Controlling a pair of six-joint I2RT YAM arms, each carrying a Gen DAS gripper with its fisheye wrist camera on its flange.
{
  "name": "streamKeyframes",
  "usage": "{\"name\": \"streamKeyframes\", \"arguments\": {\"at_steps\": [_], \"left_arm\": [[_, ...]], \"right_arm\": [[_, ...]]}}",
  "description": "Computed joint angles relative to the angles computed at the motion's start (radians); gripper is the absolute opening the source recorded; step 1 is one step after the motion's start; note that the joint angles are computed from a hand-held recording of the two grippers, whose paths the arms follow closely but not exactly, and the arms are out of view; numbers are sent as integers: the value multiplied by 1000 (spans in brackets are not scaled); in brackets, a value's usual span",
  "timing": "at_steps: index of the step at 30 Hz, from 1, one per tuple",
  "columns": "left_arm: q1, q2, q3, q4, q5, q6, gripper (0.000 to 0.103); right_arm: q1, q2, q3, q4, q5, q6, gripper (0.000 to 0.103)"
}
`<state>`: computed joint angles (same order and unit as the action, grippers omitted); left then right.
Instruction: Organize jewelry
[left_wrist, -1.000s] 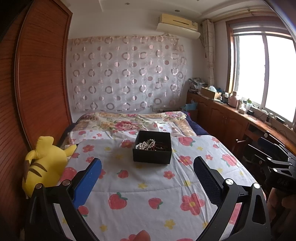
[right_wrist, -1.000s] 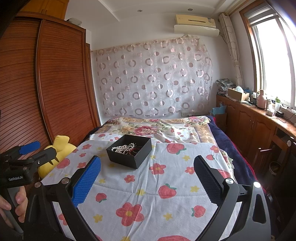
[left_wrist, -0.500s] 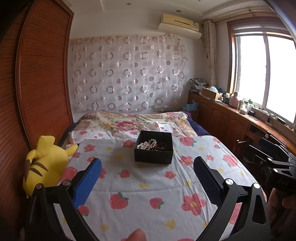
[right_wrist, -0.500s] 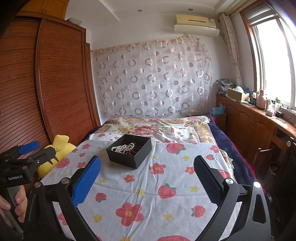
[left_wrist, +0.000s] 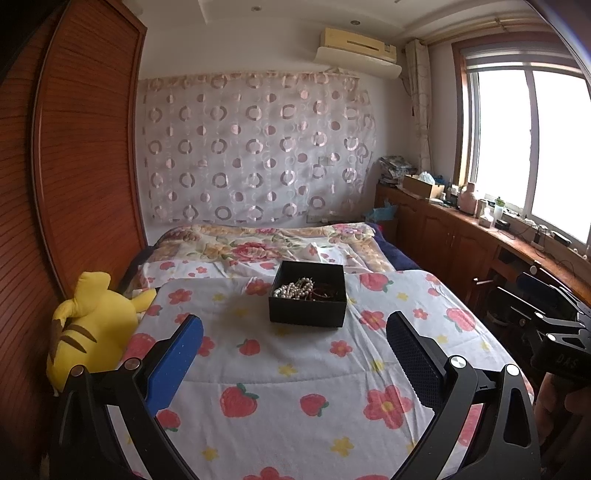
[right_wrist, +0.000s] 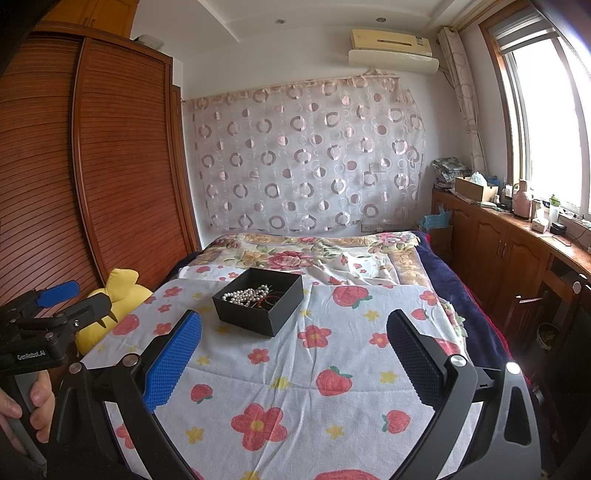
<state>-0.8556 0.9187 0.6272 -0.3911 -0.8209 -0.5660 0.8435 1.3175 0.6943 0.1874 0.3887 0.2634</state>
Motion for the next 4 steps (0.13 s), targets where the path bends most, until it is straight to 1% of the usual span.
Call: {"name": "streamKeyframes", "arguments": {"at_steps": [4], "left_arm": [[1, 1, -4, 4, 1, -2, 96]], "right_arm": [[0, 0, 0, -1, 1, 1, 101]]}}
